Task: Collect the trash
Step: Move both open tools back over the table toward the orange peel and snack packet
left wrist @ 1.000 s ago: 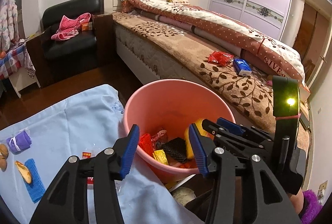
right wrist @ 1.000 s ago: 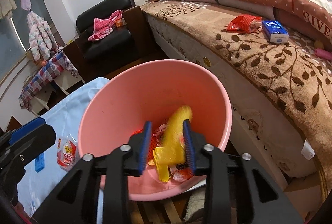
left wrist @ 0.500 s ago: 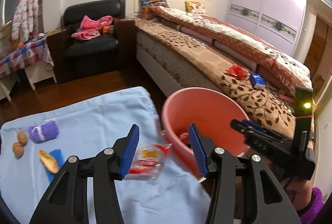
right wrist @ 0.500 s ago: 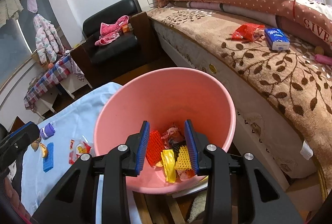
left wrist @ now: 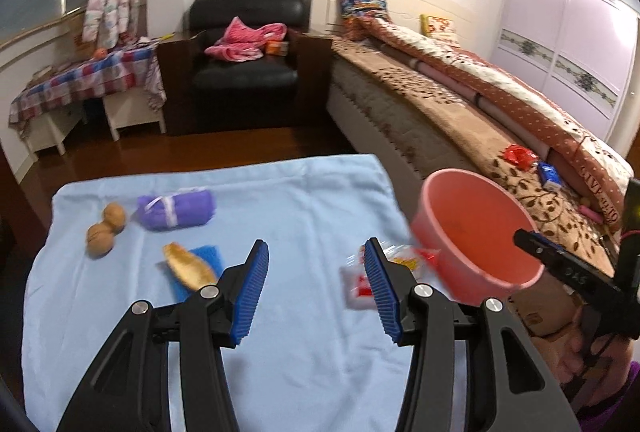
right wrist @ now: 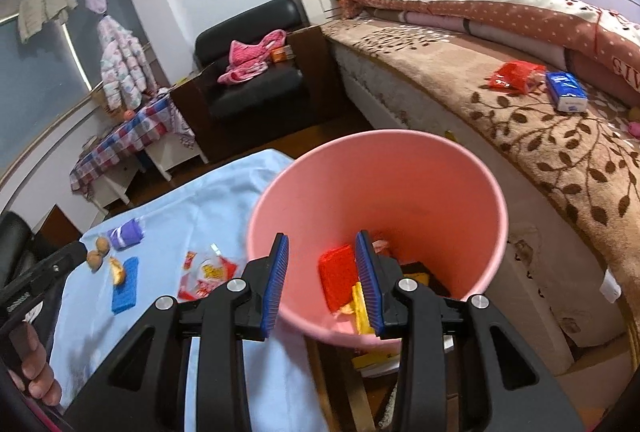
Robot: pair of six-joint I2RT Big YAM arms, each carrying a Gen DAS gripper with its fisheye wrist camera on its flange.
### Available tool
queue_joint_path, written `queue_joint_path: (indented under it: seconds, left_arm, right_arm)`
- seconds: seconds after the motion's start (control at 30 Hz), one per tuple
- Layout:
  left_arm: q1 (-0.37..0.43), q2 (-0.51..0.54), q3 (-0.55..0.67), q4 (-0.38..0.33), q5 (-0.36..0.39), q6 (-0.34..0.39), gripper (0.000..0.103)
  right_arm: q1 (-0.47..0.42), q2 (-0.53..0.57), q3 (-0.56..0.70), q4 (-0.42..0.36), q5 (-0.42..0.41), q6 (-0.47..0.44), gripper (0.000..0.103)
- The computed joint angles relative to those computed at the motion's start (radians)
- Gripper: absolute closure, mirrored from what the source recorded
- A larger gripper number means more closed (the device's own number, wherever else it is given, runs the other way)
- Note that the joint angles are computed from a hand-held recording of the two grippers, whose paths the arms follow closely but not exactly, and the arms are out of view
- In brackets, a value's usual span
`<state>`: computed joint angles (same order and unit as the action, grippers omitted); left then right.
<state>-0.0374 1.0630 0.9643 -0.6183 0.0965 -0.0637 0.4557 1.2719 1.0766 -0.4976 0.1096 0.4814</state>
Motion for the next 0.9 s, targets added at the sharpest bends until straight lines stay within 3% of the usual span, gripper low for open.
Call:
queue_joint_path:
  seconds: [0.3,0.47,0.6,0.9]
  left_arm:
    - [0.13,-0.013,-0.077,-0.042,0.0,0.006,0.054]
    - [0.175,0.018,-0.073,-0.061,0.019,-0.032,0.054]
    - [0.169,0.058,-0.036,-0.057,0.014,-0.083,0.054]
    - [0.108,0.201,0.044,-0.033,-0.103,-0.15,0.054]
  right_arm:
    - [0.046,0.017,0.004,0.015,-0.047,-0.043,0.067]
    - [0.073,0.039,0.02,0.023,-0.082,-0.066,0.067]
    - [0.095,0.057,0.035,0.018,-0.095,-0.083,0.067]
    - [0.112,0.097,0.08,-0.015,-0.135,-0.134,0.067]
